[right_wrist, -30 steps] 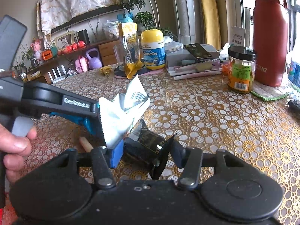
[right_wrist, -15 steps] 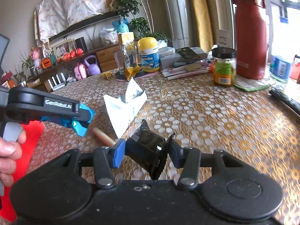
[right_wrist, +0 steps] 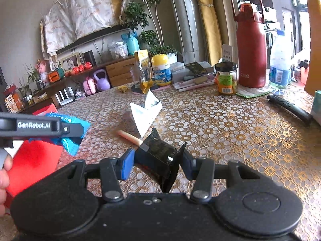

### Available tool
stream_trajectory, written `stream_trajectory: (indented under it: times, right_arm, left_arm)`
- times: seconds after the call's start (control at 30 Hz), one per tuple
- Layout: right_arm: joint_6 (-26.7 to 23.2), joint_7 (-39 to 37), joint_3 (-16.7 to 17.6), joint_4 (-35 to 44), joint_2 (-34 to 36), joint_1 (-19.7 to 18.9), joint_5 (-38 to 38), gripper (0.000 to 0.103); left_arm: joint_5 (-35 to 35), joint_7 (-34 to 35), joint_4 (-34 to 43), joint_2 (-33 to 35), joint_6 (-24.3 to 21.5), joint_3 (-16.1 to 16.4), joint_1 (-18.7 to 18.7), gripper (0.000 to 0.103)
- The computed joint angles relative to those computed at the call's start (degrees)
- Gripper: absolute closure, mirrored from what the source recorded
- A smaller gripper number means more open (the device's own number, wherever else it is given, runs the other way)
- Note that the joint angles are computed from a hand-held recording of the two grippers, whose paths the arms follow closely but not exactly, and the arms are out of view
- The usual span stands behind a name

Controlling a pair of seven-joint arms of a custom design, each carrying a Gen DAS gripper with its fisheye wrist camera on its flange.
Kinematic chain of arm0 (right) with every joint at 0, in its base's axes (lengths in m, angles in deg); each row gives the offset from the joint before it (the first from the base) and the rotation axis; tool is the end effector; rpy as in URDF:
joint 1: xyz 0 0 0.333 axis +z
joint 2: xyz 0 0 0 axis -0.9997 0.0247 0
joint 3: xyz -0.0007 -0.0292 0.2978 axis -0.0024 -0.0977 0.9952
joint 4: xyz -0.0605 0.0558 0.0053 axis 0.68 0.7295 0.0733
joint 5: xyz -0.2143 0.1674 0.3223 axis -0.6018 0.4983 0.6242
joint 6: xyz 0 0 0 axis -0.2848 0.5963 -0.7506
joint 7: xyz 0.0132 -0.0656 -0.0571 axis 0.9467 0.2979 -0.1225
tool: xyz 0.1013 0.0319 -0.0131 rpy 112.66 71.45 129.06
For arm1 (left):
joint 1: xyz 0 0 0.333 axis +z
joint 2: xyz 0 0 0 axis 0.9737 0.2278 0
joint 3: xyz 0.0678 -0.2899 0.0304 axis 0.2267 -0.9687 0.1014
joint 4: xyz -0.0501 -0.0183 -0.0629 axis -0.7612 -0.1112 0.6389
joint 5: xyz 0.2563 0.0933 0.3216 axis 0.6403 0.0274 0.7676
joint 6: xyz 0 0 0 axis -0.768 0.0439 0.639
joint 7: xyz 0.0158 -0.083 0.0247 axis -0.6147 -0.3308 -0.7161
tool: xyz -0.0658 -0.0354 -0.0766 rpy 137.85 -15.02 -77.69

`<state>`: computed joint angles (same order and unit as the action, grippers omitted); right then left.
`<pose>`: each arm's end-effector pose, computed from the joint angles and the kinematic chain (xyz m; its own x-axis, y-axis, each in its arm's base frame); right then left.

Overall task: Organize snacks
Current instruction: 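Lift both held packets and carry them over the white box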

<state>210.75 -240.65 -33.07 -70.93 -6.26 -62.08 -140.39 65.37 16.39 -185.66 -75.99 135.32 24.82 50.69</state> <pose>0.3988 0.3957 0.4992 -0.0068 -0.9758 -0.2183 -0.5643 0.1840 -0.8048 0.4859 -0.4505 0.4777 -0.1774 -0.9799 0.0914 -0.6214 0.0395 -0.7825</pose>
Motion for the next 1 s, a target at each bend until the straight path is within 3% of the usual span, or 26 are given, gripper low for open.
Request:
stream_trajectory:
  times: [0.6, 1.0]
  right_arm:
    - [-3.1, -0.8, 3.0, 1.9, -2.8, 1.6, -2.1, 0.055]
    - [-2.6, -3.1, 3.1, 9.2, 2.7, 3.8, -5.3, 0.055]
  left_arm:
    - [8.6, -12.0, -13.0, -14.1, 2.5, -3.5, 4.1, 0.051]
    - [10.1, -16.5, -20.4, -22.8, 0.7, -5.5, 7.9, 0.051]
